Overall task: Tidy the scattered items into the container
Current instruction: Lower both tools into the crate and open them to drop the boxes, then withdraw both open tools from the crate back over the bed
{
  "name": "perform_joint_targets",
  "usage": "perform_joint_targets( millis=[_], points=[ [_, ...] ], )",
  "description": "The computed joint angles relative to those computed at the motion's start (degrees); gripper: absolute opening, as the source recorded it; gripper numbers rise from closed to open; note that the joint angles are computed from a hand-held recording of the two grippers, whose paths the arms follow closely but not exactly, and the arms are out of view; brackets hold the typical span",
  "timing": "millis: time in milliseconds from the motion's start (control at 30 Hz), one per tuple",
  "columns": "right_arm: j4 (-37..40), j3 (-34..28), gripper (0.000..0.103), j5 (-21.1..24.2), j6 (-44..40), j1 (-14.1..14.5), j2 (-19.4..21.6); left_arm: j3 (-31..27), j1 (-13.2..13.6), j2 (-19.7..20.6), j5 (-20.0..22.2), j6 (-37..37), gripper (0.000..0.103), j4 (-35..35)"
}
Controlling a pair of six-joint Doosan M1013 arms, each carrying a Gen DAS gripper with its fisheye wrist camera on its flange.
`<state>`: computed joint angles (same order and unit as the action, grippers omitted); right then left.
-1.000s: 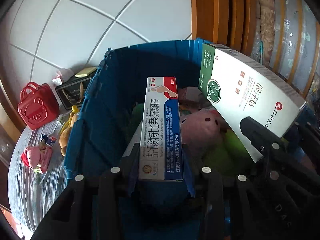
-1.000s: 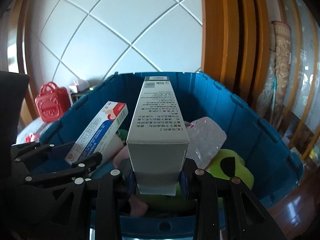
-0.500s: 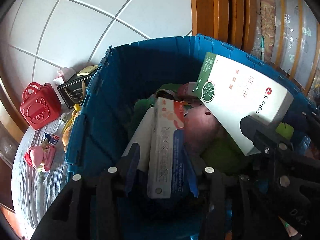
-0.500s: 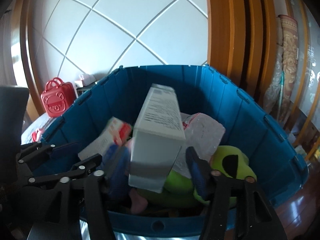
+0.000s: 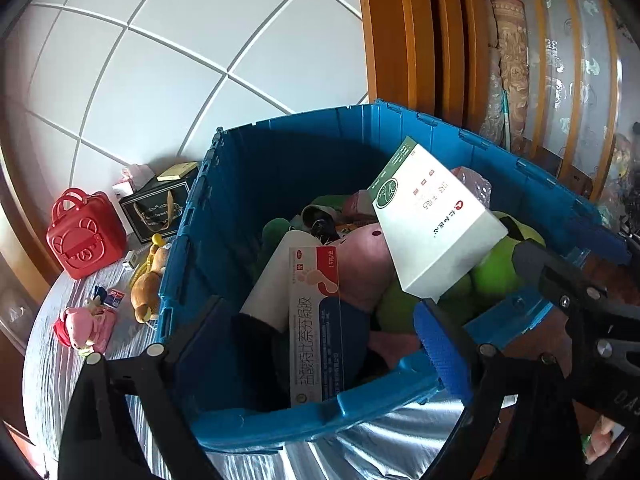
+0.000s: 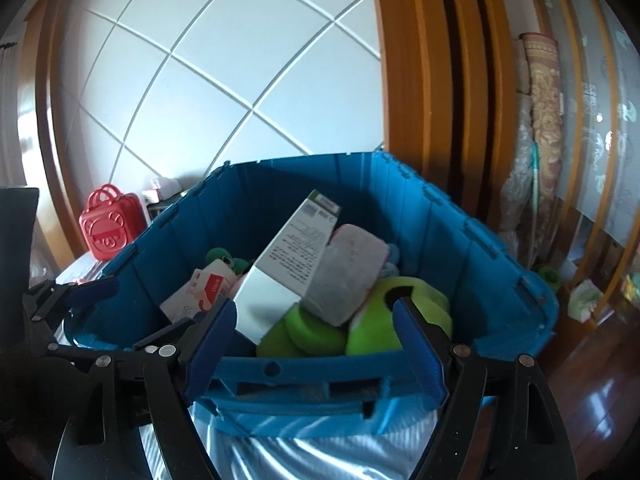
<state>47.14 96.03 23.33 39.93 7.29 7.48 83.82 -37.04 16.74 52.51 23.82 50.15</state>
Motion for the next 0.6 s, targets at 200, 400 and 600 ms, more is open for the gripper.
perform_joint_targets(
  millis=[200, 400, 600],
  points=[
    [5.1, 2.0, 0.084, -0.6, -3.4, -1.0, -1.9, 2.1, -1.3, -2.1, -1.2, -2.9, 0.096, 2.6],
    [10.0, 3.2, 0.084, -0.1, -8.3, -1.0, -3.2, 3.1, -2.1, -3.2, -0.8, -5.3, 0.096, 4.3],
    [10.7, 3.8, 0.084, -0.6, -9.8, -0.3, -4.0, 5.0, -2.4, -4.7, -0.4, -8.0, 0.096, 5.3]
  ],
)
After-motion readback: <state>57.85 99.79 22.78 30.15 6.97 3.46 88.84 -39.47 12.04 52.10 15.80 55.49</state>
